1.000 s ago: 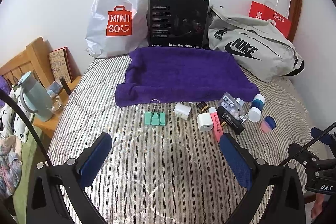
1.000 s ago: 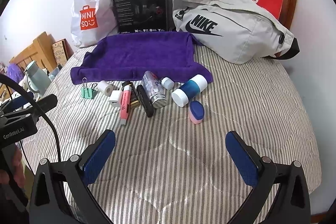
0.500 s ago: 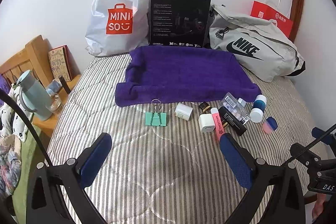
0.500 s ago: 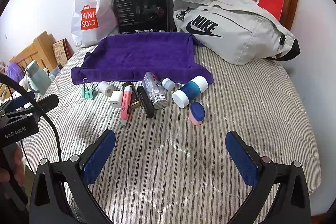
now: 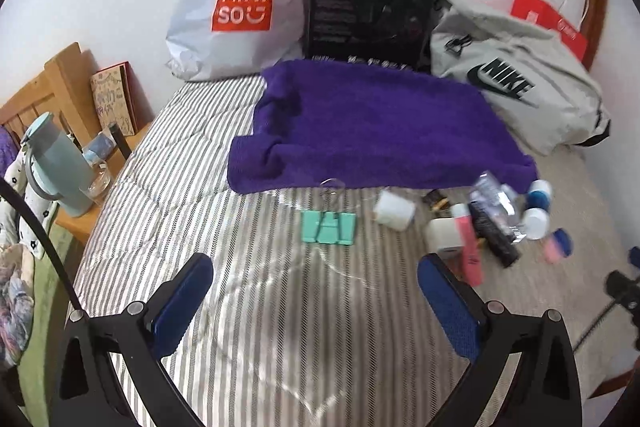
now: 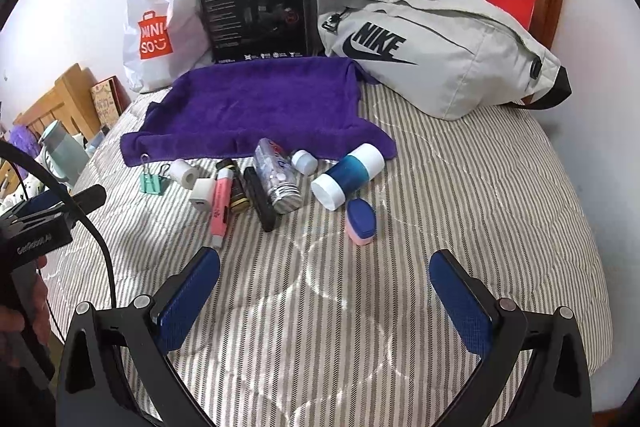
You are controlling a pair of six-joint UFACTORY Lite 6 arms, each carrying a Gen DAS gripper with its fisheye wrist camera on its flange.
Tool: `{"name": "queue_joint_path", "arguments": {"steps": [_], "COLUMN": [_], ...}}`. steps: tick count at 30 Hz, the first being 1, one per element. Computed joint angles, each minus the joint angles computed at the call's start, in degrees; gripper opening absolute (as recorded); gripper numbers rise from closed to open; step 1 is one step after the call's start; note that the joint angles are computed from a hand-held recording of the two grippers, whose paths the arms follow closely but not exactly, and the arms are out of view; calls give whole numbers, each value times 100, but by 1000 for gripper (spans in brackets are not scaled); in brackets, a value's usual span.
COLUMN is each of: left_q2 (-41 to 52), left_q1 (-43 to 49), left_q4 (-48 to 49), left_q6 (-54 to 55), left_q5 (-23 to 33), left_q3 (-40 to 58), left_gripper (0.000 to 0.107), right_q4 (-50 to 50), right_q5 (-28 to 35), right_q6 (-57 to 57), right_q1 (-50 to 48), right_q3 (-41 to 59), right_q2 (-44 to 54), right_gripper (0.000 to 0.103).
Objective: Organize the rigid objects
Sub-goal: 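Grasp the mint-green binder clip with the left tool while the right tool grasps the pink-capped jar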
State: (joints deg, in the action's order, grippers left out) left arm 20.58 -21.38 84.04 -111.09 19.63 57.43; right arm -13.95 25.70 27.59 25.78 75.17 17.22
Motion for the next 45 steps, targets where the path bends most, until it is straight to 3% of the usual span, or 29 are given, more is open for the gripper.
{"name": "queue_joint_path", "arguments": {"steps": [14, 17, 21, 24, 26, 29, 37, 45], "left_q2": [1807, 2042, 2197, 2262, 2232, 2239, 2223, 2239], "left_q1": [714, 796, 692, 578, 593, 562, 530, 520], "left_q4": [557, 194, 311, 491, 551, 481, 1061, 979], "left_q6": [-22, 417, 451, 468, 483, 615, 7, 87], "left_q5": [-791, -919, -778, -671, -803, -829, -775, -760], "left_q3": [1511, 1771, 1912, 1981, 1972, 2017, 1948, 1974], "left_gripper": [92, 76, 74, 64, 49, 39, 39, 39], "right_q4": [-44, -37, 40, 164, 324, 516, 649, 1709], "right_q5": [27, 95, 194, 243, 253, 283, 105, -117], "right_q6": [-158, -214, -310, -434, -594, -763, -1085, -2316], "right_q1": [-421, -495, -551, -587, -625, -695, -866, -952], "right_q3": [577, 792, 1140, 1416, 1587, 1811, 1950, 2087], "right_q2": [992, 1236, 1585, 1859, 2033, 2253, 2484, 2810], "right_gripper": [103, 103, 103, 103, 103, 103, 103, 76]}}
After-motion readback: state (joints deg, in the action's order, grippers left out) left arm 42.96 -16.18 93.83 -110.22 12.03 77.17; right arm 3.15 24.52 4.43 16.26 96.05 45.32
